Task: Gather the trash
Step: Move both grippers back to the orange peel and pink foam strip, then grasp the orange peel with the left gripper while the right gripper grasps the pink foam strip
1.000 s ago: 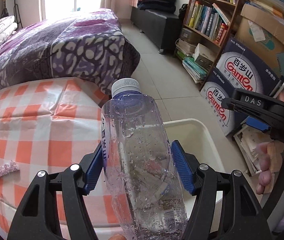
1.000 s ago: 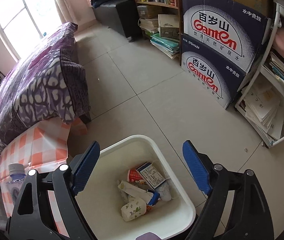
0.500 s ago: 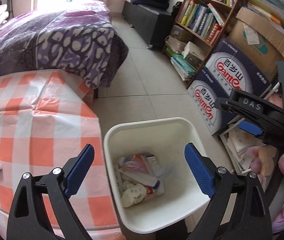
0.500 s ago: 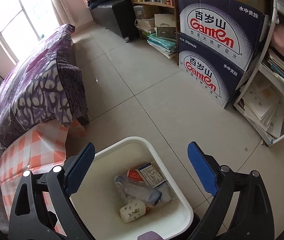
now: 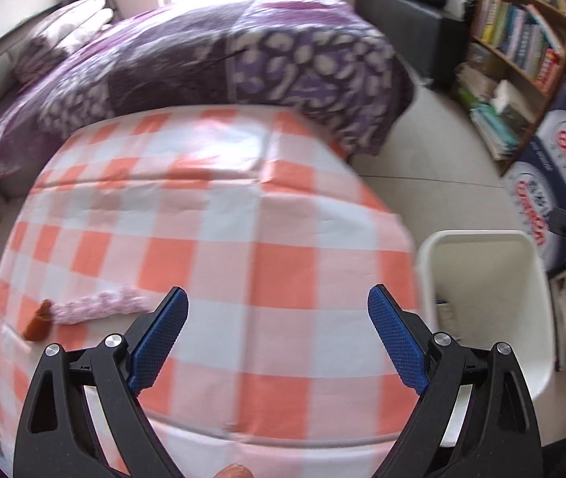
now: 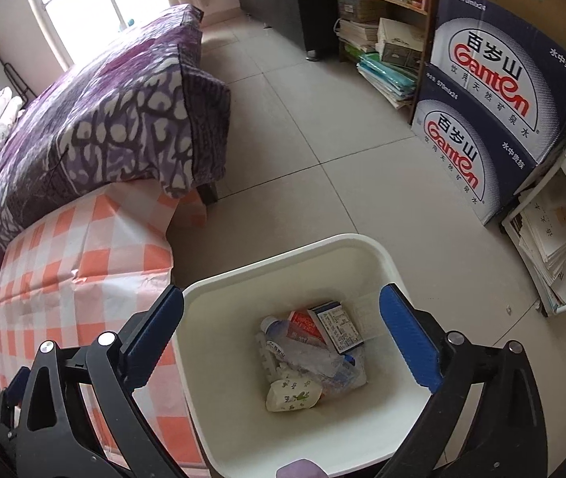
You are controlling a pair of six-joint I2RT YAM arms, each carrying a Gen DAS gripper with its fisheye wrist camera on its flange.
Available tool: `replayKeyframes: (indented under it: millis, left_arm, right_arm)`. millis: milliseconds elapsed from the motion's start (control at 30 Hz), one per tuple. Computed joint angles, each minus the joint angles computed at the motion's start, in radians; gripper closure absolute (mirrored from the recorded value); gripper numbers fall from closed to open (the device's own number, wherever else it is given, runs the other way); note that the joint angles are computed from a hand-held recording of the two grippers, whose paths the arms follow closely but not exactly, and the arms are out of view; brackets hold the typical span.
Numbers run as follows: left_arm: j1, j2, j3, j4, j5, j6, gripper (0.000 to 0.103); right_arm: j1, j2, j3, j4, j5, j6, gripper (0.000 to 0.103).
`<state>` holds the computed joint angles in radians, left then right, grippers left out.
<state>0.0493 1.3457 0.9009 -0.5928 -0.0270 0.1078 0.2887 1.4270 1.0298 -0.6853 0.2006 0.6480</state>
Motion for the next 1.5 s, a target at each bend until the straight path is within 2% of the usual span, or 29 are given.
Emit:
replayKeyframes:
  millis: [167,267,367,433,567,700,800,867,967,1000,1033,1167,1233,1400,1467,1500]
  left_arm:
    - [0.209,0.087,0.068,-0.017,-0.040,0.156,0.014]
    - [0.353,0.168,0.158,-0.083,-0.014,0.304,0.014]
    - [0.467,0.236,0.212,-0.092,-0.034,0.459,0.014]
    - [0.547,0.297,0.245,-0.076,-0.041,0.530,0.014]
    - [0.660,0.429,0.338,-0.068,-0.023,0.595,0.014]
    - [0.721,0.510,0.388,-0.053,0.020,0.677,0.014]
    - [0.740,0.545,0.411,-0.057,0.059,0.728,0.015]
    - [0.750,0.557,0.407,-0.042,0.081,0.780,0.020]
    - [0.771,0.597,0.470,-0.120,0.142,0.809,0.036]
    - [0.780,0.612,0.498,-0.156,0.163,0.811,0.051]
    - [0.786,0.622,0.517,-0.177,0.179,0.811,0.061]
    - [0.804,0.634,0.536,-0.201,0.206,0.814,0.069]
    - [0.816,0.635,0.548,-0.220,0.215,0.813,0.083]
    - [0.847,0.632,0.592,-0.246,0.246,0.766,0.084]
    - [0.852,0.616,0.592,-0.258,0.267,0.769,0.084]
    - [0.851,0.606,0.587,-0.264,0.275,0.775,0.084]
  right_arm:
    - [0.085,0.066,0.053,-0.012,0.007,0.003,0.008]
    - [0.135,0.109,0.090,-0.015,0.014,-0.008,0.008]
    - [0.186,0.151,0.119,-0.009,0.016,-0.042,0.008]
    - [0.242,0.191,0.152,-0.004,0.041,-0.094,0.008]
    - [0.374,0.276,0.222,0.014,0.129,-0.207,0.008]
    - [0.459,0.369,0.299,0.069,0.059,-0.325,0.008]
    - [0.510,0.451,0.364,0.111,-0.019,-0.462,0.008]
    - [0.532,0.508,0.415,0.121,-0.072,-0.557,0.008]
    - [0.561,0.608,0.536,0.096,-0.118,-0.646,0.008]
    - [0.572,0.644,0.586,0.082,-0.120,-0.665,0.008]
    - [0.582,0.678,0.634,0.070,-0.127,-0.684,0.008]
    - [0.609,0.788,0.789,0.020,-0.154,-0.723,0.009]
    - [0.622,0.839,0.859,-0.015,-0.162,-0.741,0.011]
    - [0.643,0.961,1.024,-0.086,-0.165,-0.748,0.019]
    - [0.640,1.016,1.108,-0.146,-0.203,-0.735,0.034]
    - [0.641,1.028,1.125,-0.158,-0.210,-0.727,0.033]
